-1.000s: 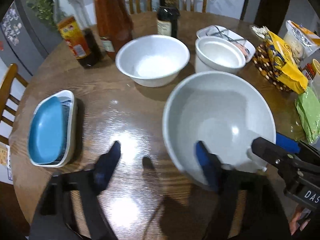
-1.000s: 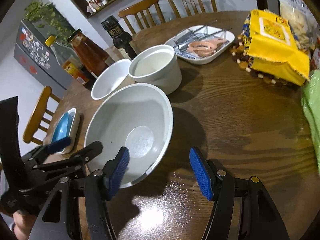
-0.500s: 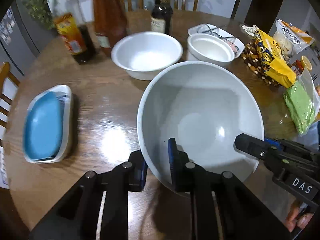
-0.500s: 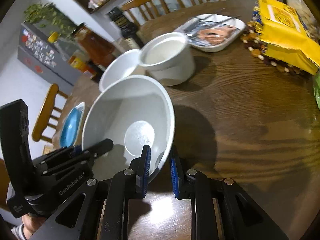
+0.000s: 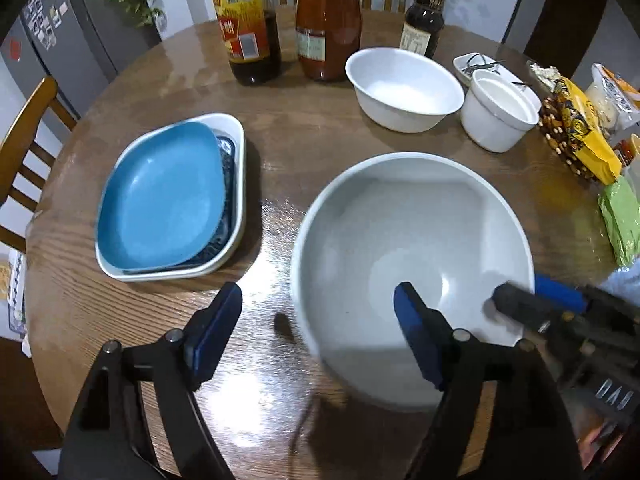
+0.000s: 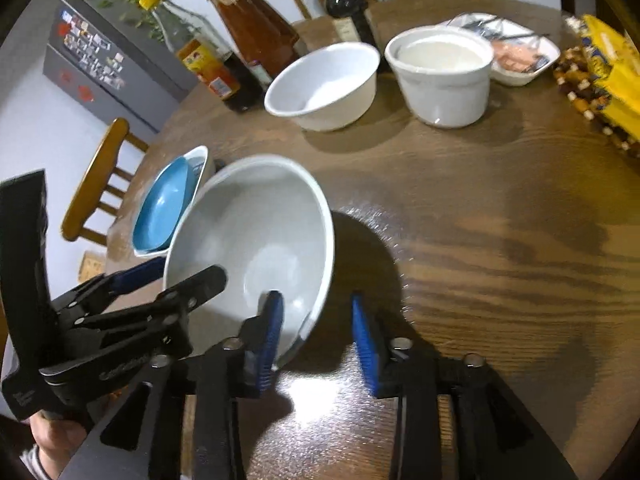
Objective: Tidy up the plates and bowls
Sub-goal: 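Carry the large bowl with the left tool while the right tool grasps the small white bowl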
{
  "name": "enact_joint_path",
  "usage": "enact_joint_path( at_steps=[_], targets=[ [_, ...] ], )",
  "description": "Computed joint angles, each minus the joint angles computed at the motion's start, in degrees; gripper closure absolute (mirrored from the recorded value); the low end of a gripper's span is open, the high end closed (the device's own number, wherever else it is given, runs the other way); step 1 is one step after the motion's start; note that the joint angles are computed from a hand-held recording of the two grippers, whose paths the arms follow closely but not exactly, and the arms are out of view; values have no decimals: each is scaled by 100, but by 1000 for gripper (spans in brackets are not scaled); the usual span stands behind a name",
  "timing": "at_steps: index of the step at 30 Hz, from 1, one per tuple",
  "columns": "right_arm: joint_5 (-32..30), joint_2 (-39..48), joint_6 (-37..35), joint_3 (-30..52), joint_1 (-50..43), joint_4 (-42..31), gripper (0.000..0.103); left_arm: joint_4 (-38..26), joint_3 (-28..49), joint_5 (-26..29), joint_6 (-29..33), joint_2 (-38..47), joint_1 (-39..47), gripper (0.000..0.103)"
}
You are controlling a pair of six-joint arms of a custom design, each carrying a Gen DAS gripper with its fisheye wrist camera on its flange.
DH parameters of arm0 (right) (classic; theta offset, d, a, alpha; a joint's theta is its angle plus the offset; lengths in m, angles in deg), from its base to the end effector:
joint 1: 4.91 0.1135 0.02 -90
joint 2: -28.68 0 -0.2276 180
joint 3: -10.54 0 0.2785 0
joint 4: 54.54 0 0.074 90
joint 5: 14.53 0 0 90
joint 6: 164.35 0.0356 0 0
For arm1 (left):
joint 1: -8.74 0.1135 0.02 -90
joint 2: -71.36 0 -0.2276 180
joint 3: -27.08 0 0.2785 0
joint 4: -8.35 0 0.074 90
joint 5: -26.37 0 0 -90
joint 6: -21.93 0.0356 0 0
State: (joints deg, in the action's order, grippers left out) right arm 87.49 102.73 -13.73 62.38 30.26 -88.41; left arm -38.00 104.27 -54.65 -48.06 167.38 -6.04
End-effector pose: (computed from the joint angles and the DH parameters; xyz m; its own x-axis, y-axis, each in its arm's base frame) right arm 0.2299 0.1529 0.1368 -0.7409 0.5205 -0.4244 0.3613 0.8416 0.4015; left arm 0.3402 -0.0955 0.1509 -0.7167 0.5387 -0.4429 0.5966 0.8025 0.0105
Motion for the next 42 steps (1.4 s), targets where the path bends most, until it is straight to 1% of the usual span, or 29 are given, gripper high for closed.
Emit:
enact_joint_path(
  at_steps=[3, 6, 8, 11, 14, 19, 23, 26, 29, 35, 37, 40, 42],
  targets=[
    [304, -466, 134, -135, 41, -326, 61, -43, 36, 88, 132, -113, 119, 24],
    [524, -977, 362, -256, 46, -700, 61, -198, 186, 293, 316, -257, 294, 24],
    [659, -1222, 432, -231, 54, -963, 61, -220, 262, 375, 423, -387, 355, 24],
    [1016, -1560, 465, 6, 92, -1531, 60, -289, 463, 545, 540, -522, 399, 21],
    [1254, -1731, 415, 287, 119, -1851, 60, -415, 786, 712, 572, -558, 387, 21],
    [1614, -1568, 120, 1033, 76, -2202, 60, -529, 1274, 894, 616, -557, 294, 21],
    [1540, -1417, -196, 1399, -148, -2018, 60, -621, 1790, 1058, 563, -264, 163, 20],
    [1522, -1143, -300, 1632, -338, -1946, 60, -610, 2220, 930, 452, 171, 8, 19],
    [1177, -868, -365, 1623, -632, -1584, 60, -729, 2775, 755, 327, 772, -157, 19],
    [441, -211, -220, 1480, -1101, -821, 60, -912, 3795, 494, 12, 2041, -365, 19],
    [185, 23, -22, 1364, -1259, -512, 60, -997, 4125, 408, -68, 2433, -434, 19],
    [-13, 264, 200, 1218, -1386, -153, 60, -1150, 4711, 352, -271, 3055, -549, 19],
    [-67, 345, 397, 1134, -1440, 13, 60, -1389, 5298, 345, -399, 3576, -626, 20]
  ],
)
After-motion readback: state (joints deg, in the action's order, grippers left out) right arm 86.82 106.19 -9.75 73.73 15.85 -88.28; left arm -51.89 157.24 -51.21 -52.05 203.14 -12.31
